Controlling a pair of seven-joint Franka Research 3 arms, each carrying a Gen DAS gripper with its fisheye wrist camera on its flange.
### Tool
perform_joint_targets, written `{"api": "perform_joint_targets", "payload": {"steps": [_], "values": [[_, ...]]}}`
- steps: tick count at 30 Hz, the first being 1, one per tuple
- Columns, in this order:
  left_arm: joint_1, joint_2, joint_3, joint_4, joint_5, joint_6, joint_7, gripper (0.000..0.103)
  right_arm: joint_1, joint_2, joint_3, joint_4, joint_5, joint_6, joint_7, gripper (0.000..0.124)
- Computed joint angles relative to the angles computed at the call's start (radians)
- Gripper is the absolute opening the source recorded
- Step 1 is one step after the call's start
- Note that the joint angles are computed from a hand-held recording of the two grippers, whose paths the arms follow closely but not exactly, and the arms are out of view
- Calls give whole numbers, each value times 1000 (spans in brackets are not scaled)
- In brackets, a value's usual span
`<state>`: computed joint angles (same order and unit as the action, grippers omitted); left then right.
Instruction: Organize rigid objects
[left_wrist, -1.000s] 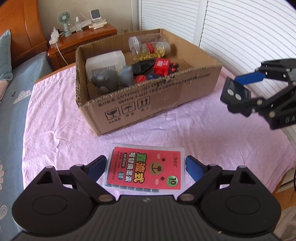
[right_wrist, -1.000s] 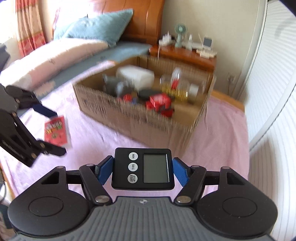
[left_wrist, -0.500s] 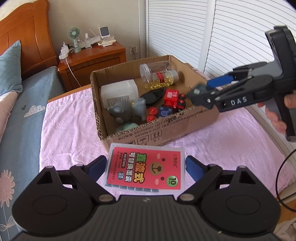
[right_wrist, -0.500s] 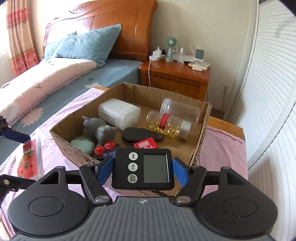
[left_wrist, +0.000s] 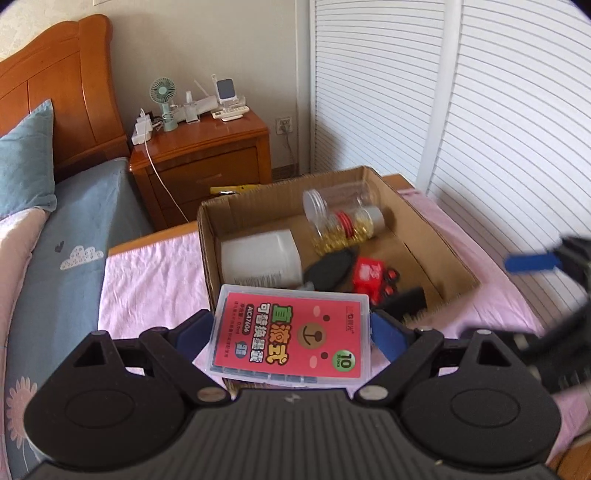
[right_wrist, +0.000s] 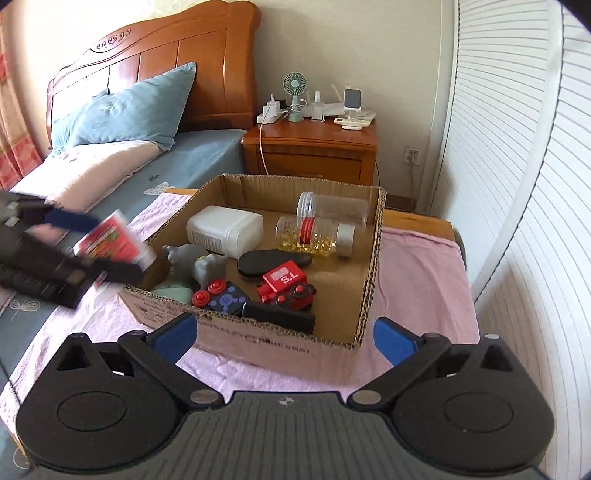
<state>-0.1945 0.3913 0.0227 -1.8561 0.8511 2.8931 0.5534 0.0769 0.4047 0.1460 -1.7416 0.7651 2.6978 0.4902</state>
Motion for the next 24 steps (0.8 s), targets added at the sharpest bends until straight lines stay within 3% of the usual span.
{"api": "perform_joint_targets", "payload": {"steps": [4,10,15,18,24], "values": [[47,122,-47,184,-137,-82,139,91,-7,-15,3,-17,27,-1,16,103],[71,357,-73,523,-327,-225,294,91,-3,-10,-8,-14,32,13,42,103],[46,481,-25,696,-382,-268,286,92,6,20,-23,17,-19,9,107,103],[57,510,-39,749,-423,-306,310,92,0,28,-15,24,-29,11,115,103],[31,437,-3,638,-396,-261,286,92,-10,19,2,15,-21,19,103,103]]}}
